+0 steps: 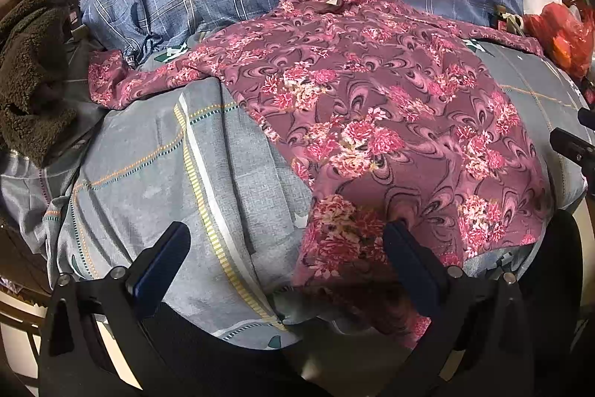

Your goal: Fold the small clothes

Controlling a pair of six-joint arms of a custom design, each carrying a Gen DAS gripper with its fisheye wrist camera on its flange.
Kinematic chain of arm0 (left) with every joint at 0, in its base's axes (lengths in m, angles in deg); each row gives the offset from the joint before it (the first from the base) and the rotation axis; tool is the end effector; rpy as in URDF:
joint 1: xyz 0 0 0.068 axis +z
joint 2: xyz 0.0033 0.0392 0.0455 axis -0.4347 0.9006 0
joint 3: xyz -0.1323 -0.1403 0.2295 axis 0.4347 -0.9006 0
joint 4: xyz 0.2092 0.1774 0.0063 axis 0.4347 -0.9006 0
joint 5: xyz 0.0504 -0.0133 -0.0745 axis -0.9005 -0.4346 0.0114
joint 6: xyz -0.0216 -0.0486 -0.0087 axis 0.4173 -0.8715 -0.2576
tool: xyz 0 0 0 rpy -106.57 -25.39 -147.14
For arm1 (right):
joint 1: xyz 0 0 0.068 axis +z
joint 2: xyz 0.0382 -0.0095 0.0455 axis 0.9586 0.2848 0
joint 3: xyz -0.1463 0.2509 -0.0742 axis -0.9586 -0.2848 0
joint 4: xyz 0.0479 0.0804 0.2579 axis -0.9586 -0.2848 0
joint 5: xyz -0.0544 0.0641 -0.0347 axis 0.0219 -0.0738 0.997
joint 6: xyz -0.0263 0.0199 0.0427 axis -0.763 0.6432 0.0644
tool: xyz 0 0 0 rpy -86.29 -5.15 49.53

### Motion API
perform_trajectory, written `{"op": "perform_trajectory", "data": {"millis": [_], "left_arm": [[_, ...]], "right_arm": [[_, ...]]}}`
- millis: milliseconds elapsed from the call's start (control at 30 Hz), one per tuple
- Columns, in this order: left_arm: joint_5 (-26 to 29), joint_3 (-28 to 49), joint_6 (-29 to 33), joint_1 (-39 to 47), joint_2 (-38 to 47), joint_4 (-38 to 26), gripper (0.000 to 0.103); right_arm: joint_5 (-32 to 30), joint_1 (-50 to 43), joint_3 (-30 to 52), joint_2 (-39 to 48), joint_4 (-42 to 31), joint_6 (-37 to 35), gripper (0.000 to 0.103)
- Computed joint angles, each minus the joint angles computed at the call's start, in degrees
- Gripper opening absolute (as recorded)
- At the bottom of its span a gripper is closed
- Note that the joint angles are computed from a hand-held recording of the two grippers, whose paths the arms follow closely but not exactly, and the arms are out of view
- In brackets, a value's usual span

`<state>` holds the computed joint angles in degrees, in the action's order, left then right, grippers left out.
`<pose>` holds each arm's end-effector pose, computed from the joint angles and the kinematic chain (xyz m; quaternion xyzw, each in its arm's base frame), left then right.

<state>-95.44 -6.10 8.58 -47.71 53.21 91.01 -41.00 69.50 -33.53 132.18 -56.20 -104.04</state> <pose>0.2757 -0.0978 0.0781 -0.0071 0.9495 0.0726 0.3052 0.3546 -0.0197 0.0591 -0.1284 0.9175 -0.0050 0.3763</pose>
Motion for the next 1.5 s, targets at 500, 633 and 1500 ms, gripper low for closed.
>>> {"op": "perform_trajectory", "data": {"millis": [500,633,1500], "left_arm": [[1.8,1.9,0.2,0.4,1.3,-1.6,0.103],[2.6,1.6,0.9,5.0,-0.8,-1.0,0.101],[16.4,7.4,0.0,12.9,4.2,-10.2,0.101]], "right_arm": [[-5.7,-2.1,0.5,0.6,-1.3,-0.8,0.090],[-7.6,-4.6,3.0,2.2,-5.3,-0.9,0.067],[-21.7,-24.1,21.2,12.0,-19.1,2.4,0.005]]}}
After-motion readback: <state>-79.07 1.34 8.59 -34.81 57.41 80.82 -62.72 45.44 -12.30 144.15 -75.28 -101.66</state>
